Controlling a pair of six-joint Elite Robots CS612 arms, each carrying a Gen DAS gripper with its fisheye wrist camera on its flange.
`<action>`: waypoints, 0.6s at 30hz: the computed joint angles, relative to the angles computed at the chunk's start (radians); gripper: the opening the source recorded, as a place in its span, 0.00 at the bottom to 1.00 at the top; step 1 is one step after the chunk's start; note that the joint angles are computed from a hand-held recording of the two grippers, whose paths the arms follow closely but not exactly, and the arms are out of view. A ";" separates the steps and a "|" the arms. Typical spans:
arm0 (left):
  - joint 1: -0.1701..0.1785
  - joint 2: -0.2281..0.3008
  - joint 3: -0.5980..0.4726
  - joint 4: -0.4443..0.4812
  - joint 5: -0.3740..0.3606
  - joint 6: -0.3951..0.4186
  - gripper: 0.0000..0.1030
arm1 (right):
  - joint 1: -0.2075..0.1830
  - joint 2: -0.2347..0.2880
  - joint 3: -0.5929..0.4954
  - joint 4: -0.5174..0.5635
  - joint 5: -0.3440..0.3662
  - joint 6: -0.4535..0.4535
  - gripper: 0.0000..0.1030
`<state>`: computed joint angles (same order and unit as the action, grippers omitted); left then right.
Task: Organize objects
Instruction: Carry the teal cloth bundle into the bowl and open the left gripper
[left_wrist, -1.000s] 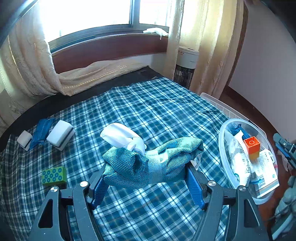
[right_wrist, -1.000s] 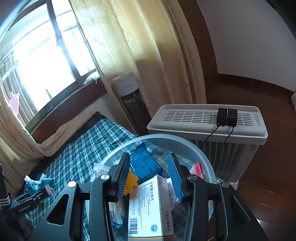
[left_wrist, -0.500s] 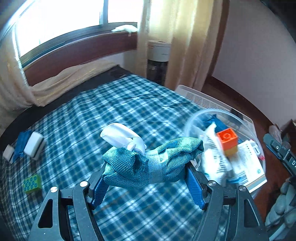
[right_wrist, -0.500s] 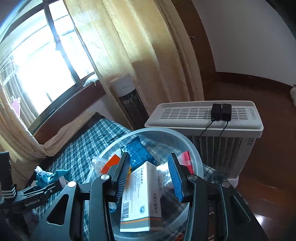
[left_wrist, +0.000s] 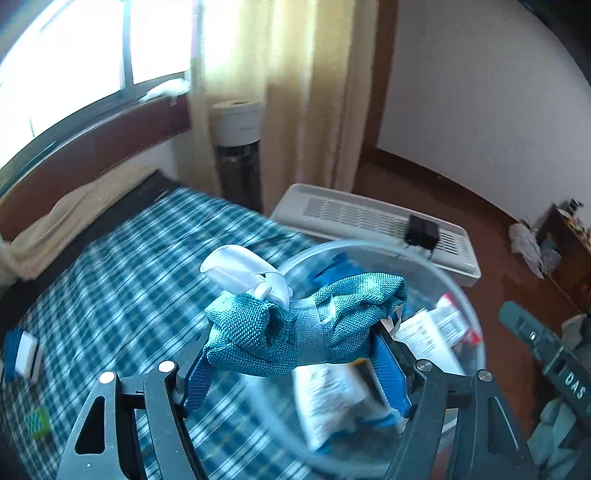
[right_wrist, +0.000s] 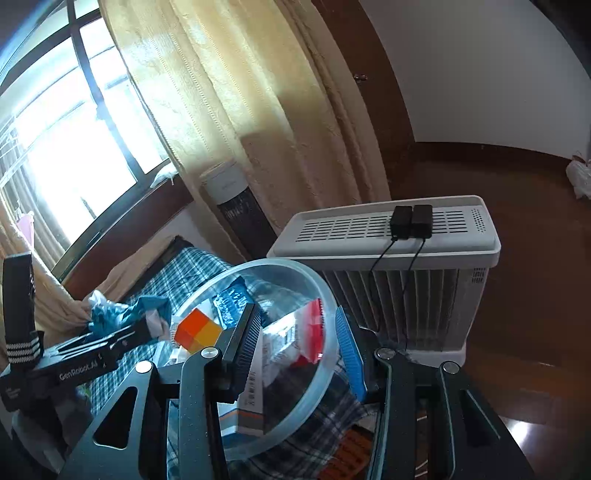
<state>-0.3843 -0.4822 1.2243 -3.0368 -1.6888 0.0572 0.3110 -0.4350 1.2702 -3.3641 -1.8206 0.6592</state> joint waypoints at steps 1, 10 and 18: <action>-0.005 0.004 -0.008 0.000 -0.008 0.012 0.76 | -0.002 -0.003 0.007 -0.003 -0.003 0.004 0.43; -0.031 0.041 -0.082 0.057 -0.028 0.039 0.77 | -0.016 -0.016 0.042 -0.008 -0.018 0.032 0.43; -0.025 0.047 -0.093 0.054 -0.052 0.021 0.95 | -0.018 -0.008 0.031 0.004 -0.002 0.036 0.43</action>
